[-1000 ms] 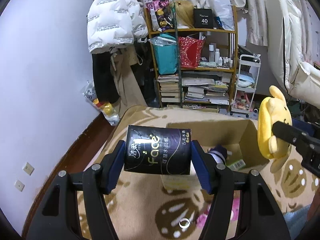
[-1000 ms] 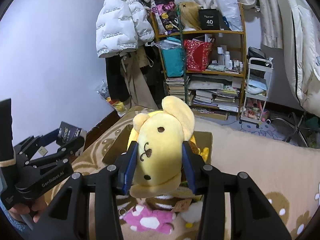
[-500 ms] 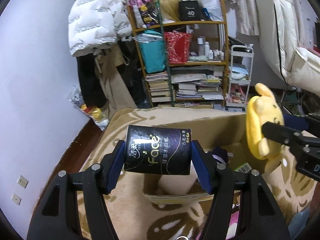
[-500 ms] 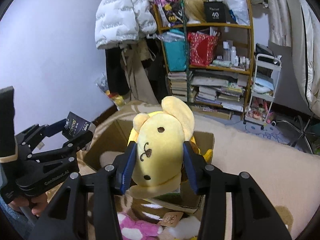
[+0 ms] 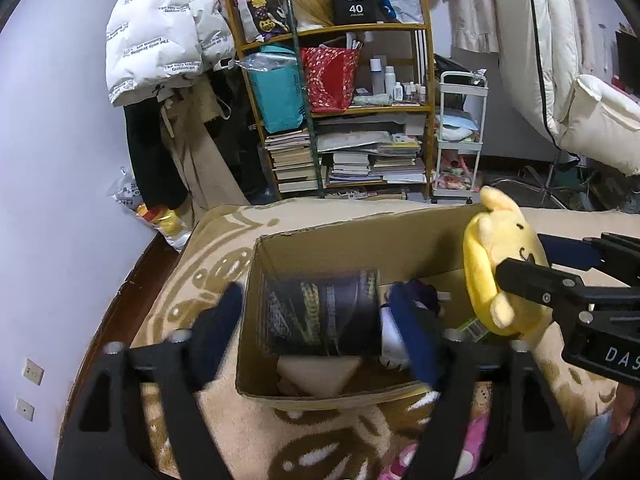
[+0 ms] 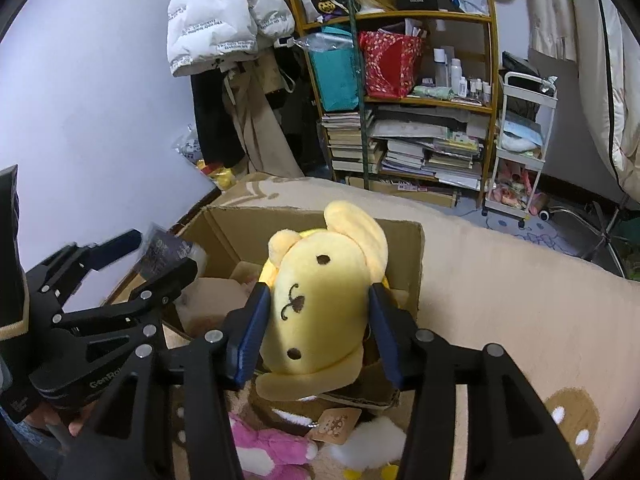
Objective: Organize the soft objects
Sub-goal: 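Open left gripper over the box while right gripper releases the yellow plush dog inside, then move left tool to the pink plush bear while right tool approaches the white fluffy plush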
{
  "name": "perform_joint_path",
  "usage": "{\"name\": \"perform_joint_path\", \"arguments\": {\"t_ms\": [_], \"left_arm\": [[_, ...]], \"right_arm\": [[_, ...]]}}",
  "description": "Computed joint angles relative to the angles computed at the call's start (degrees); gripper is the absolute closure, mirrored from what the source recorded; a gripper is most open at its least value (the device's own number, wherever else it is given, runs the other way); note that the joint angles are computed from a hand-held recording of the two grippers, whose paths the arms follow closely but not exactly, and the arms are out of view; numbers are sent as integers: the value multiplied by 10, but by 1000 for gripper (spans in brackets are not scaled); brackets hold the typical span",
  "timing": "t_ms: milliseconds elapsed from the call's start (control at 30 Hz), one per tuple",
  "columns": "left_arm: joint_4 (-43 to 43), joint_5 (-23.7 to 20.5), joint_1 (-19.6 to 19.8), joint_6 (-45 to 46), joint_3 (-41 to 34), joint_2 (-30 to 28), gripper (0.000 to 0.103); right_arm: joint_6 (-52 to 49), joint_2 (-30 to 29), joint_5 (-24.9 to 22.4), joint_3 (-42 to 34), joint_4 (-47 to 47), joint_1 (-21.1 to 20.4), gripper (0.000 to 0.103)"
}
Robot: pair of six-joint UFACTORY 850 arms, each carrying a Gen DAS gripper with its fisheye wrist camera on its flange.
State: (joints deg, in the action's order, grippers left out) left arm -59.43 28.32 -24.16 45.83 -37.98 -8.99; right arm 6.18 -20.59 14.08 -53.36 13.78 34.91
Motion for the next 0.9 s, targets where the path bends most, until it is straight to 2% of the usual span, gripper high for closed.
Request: {"name": "perform_joint_path", "arguments": {"t_ms": [67,133,300,367,467,567,700,900], "left_arm": [[1,12,0,-4,4,2,17],[-6,15,1,4,4,3,13],[-28,21,4,18,8,8,10],[-37,23,4,19,13,14,9],[-49,20,7,25,22,27,8],[-79,23,3,48,31,42,8],[-120,36,-11,59,48,68,8],[-156,25,-32,72,75,98,8]], "right_arm": [[19,-3,-8,-3,-20,-3,47],[30,-3,-11,-3,-31,-5,33],[44,5,2,5,-43,-7,14],[58,10,4,9,-53,-7,10],[55,20,4,17,-45,-5,0],[21,34,12,30,-6,0,0],[24,55,10,48,-4,4,0],[-9,82,12,78,34,13,0]]}}
